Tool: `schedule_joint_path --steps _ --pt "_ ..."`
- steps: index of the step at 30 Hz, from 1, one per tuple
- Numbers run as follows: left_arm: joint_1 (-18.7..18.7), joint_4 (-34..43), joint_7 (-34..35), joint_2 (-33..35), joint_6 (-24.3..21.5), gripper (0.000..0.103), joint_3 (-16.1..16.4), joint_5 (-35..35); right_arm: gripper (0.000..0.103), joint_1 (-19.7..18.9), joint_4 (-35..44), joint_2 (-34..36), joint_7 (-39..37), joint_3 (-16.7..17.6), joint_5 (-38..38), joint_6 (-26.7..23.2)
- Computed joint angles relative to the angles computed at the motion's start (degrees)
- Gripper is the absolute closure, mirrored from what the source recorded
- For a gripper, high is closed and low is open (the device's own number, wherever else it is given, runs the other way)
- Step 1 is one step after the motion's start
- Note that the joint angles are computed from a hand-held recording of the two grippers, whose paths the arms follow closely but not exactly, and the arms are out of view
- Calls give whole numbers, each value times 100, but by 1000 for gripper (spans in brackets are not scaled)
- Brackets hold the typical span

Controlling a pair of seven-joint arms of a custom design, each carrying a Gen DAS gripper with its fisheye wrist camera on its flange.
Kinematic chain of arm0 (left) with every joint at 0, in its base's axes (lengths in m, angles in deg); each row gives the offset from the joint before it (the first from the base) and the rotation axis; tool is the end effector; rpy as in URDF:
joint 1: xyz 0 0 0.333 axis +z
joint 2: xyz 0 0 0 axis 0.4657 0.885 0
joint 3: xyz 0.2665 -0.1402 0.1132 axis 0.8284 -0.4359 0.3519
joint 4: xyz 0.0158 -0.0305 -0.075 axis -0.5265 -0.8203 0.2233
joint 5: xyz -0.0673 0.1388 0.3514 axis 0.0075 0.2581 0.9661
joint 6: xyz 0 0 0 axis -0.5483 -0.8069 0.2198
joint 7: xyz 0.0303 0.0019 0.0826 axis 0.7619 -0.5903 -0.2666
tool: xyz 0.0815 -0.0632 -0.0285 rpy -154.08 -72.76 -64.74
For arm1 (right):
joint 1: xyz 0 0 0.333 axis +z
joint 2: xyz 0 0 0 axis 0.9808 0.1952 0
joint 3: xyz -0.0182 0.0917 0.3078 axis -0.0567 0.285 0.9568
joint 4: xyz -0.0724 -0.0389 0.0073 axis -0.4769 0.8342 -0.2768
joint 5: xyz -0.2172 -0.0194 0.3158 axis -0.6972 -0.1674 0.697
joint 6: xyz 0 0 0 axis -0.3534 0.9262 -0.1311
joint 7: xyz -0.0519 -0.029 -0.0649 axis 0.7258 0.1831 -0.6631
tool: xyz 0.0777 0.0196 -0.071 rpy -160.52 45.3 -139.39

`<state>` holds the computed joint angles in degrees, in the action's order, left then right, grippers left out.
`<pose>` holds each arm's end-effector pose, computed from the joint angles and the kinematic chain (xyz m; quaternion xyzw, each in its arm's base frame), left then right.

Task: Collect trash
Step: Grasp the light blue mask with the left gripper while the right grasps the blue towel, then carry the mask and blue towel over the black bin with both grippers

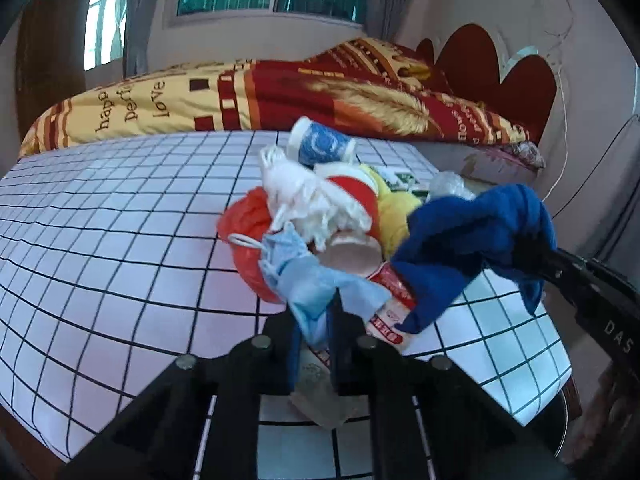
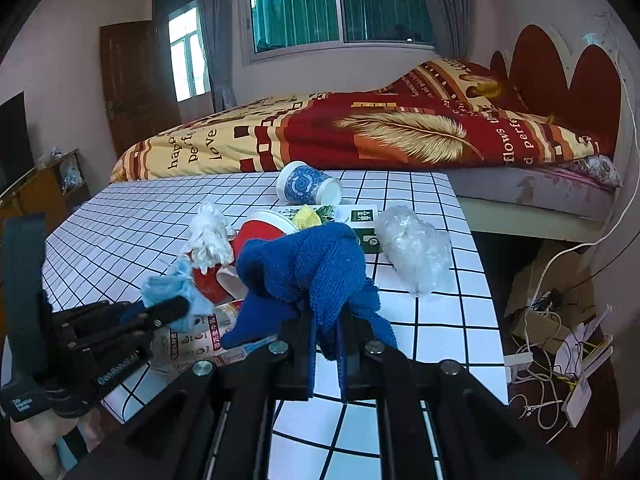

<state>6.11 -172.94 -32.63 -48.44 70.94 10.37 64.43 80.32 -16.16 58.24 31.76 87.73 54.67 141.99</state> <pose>0.6245 -0.2786 0.4378 -0.8032 0.4089 -0.2695 0.3392 0.7712 0.1605 0.4655 -0.8377 0.2930 -0.1199 0.4450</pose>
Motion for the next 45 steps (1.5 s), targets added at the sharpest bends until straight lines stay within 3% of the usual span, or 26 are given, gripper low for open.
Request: schedule_joint_path --steps 13,25,35,45 --pt "-188 -240 -240 -485 -613 91 -304 518 95 -426 -896 -795 -624 44 831 109" --pt "-485 229 2 -167 -602 91 -433 559 95 -789 -1667 -1525 -1194 -437 1732 57" --pt "-893 1319 759 615 -254 91 -207 289 95 -1008 -1840 -1680 -1248 -813 1920 61" --pt "-1316 3046 2156 1865 152 92 34 -598 95 -1394 -1598 -1337 -782 -1006 1440 300"
